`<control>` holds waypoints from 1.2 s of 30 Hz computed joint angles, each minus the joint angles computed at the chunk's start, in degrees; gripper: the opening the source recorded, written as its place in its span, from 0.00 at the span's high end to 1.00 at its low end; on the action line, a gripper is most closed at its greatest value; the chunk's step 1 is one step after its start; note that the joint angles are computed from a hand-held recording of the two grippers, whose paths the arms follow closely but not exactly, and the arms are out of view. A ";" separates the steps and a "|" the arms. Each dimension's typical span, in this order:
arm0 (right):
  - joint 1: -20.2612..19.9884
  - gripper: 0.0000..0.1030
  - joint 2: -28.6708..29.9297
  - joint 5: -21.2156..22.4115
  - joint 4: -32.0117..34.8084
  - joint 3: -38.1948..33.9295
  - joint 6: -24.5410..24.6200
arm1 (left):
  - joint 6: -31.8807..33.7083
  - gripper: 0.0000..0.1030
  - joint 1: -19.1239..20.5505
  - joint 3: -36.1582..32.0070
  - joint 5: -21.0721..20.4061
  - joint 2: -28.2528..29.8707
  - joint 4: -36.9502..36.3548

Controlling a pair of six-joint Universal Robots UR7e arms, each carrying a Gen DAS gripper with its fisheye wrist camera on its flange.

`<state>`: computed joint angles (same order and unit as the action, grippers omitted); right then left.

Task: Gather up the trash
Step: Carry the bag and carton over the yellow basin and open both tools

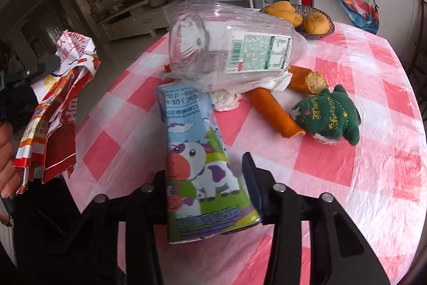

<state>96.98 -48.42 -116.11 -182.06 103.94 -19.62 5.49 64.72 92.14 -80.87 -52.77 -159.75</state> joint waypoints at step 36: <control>5.69 0.38 -9.93 -3.96 -4.00 23.65 6.47 | 1.86 0.94 -4.81 21.98 0.47 -11.32 -0.51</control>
<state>102.66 -58.36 -120.07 -186.06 127.59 -13.14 7.35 59.91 114.13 -80.40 -64.09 -160.26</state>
